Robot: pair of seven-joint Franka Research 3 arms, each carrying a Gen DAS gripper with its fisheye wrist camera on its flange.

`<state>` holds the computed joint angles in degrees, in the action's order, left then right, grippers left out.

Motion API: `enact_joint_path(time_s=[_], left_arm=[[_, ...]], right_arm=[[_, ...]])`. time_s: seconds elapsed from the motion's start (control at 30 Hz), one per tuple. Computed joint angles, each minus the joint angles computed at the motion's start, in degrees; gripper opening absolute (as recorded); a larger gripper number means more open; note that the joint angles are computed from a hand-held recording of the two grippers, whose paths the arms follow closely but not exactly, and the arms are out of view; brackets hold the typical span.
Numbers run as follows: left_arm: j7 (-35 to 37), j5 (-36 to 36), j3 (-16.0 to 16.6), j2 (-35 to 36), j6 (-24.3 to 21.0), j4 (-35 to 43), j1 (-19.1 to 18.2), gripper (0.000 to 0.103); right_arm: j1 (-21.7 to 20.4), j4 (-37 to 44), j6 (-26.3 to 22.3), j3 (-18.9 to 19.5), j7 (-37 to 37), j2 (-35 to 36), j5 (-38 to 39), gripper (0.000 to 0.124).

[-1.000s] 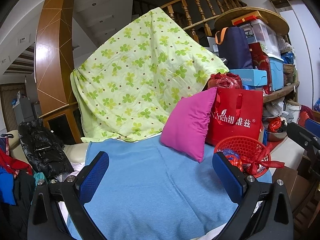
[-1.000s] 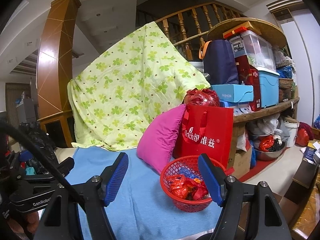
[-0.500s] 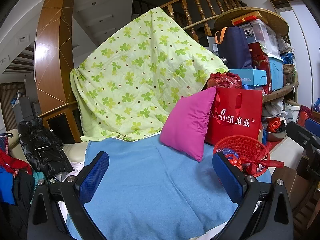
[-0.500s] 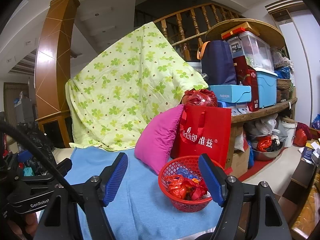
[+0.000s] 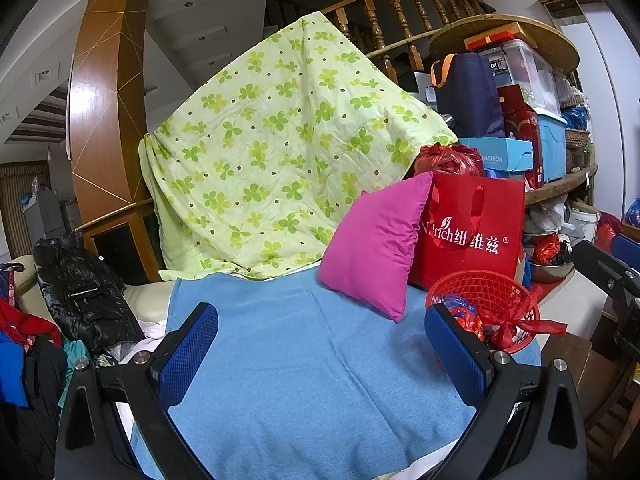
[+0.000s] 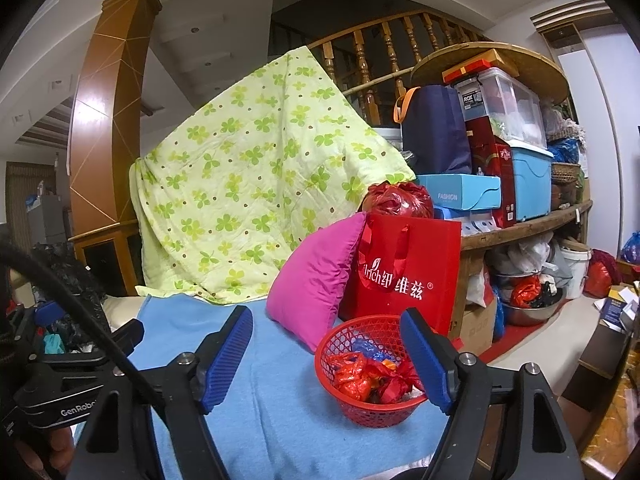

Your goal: Collect trash

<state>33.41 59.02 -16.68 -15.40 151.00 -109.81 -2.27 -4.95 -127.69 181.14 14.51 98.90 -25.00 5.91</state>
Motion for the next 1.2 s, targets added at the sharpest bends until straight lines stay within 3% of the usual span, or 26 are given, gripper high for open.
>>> enact_joint_path(time_s=[0.73, 1.2], left_arm=[[0.2, -1.0, 0.2, 0.6, -0.2, -0.1, -0.2, 0.103], [-0.2, -1.2, 0.5, 0.6, 0.1, -0.3, -0.1, 0.103]], right_arm=[[-0.1, 0.7, -0.9, 0.0, 0.7, 0.2, -1.1, 0.080], [-2.3, 1.5, -0.8, 2.5, 2.0, 0.6, -2.8, 0.080]])
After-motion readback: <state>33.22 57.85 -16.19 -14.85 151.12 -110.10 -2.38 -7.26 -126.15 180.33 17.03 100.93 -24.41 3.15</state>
